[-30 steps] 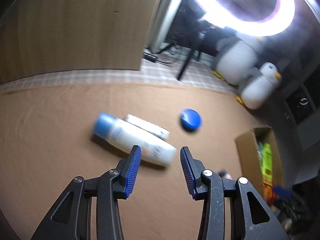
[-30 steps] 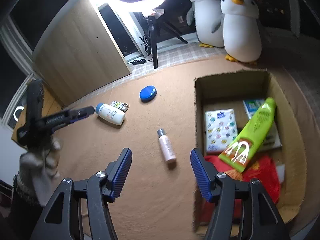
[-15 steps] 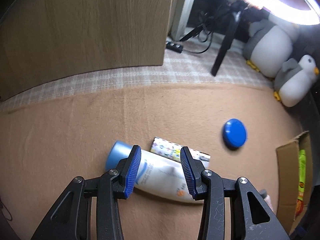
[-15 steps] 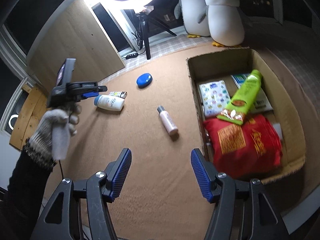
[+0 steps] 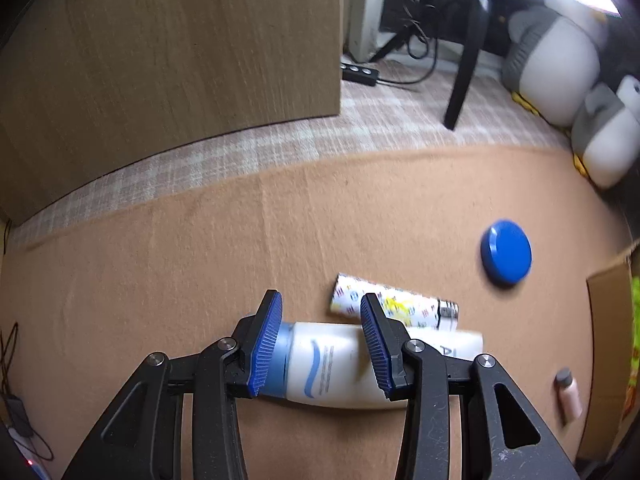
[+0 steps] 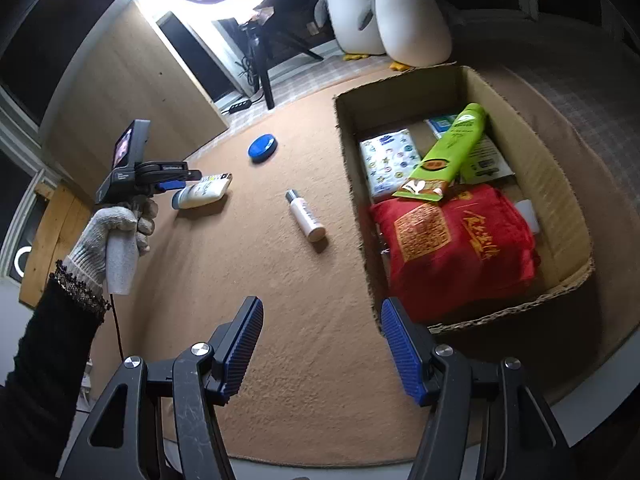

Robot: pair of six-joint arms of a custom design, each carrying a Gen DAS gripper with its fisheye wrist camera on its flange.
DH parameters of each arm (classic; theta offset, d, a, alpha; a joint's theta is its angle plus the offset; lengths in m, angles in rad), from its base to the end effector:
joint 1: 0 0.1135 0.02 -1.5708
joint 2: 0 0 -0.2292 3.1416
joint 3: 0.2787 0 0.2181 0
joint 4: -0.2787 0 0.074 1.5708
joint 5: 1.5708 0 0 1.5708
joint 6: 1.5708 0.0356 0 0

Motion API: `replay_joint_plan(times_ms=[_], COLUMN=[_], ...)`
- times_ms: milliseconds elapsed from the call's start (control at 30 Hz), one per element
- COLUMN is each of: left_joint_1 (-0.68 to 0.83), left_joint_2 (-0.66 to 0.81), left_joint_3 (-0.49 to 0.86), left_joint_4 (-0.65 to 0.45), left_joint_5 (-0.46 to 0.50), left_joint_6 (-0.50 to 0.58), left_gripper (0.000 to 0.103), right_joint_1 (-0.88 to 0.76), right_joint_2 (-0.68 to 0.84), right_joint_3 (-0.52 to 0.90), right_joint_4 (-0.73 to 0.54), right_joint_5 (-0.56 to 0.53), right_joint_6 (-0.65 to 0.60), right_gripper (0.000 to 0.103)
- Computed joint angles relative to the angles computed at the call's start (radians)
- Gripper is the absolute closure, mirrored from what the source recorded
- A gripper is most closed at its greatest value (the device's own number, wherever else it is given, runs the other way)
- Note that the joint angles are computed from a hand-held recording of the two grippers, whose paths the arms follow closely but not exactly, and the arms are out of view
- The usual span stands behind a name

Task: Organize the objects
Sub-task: 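Grasp the sunscreen bottle with the left tool and stand it upright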

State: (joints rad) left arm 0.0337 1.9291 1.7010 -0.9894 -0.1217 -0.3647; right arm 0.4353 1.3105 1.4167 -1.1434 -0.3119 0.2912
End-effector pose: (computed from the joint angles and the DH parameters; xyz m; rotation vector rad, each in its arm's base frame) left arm 0.3557 0.0163 0.2366 -0.5781 2.7115 0.0851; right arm 0.1931 0.1018 0.3240 -0.3075 2.6626 0.6536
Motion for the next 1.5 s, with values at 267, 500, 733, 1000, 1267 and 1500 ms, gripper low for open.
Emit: replay_joint_plan(times_ms=[267,500,733,1000,1267,1500], left_joint_1=[-0.020,-0.077,-0.046,-0.007,-0.188,-0.350], left_joint_2=[-0.159,-0.354,-0.509,-0.665,-0.939,-1.074], left_joint_3=[-0.219,-0.456,-0.556,-0.699,-0.872,-0.897], left_joint_4=[0.044,0.088,0.061,0.039,0.049,0.026], left_joint_5=[0.053,0.072,0.063,0.144,0.161,0.126], left_joint_6=[-0.052,-0.132,-0.131,-0.128,-0.336,-0.467], left_gripper=[0.059,0.059,0.058,0.058,0.057,0.036], right_joint_1=[0.029,0.085,0.163,0.247,0.270,0.282], right_joint_2=[0.032,0.067,0.128,0.184,0.233,0.378], right_joint_3=[0.019,0.040,0.078,0.114,0.140,0.232], right_joint_4=[0.022,0.050,0.065,0.068,0.075,0.110], right_joint_5=[-0.019,-0.029,-0.044,-0.053,-0.075,-0.136], right_joint_6=[0.002,0.009,0.003,0.015,0.025,0.052], right_gripper=[0.045,0.045,0.045,0.045,0.045,0.045])
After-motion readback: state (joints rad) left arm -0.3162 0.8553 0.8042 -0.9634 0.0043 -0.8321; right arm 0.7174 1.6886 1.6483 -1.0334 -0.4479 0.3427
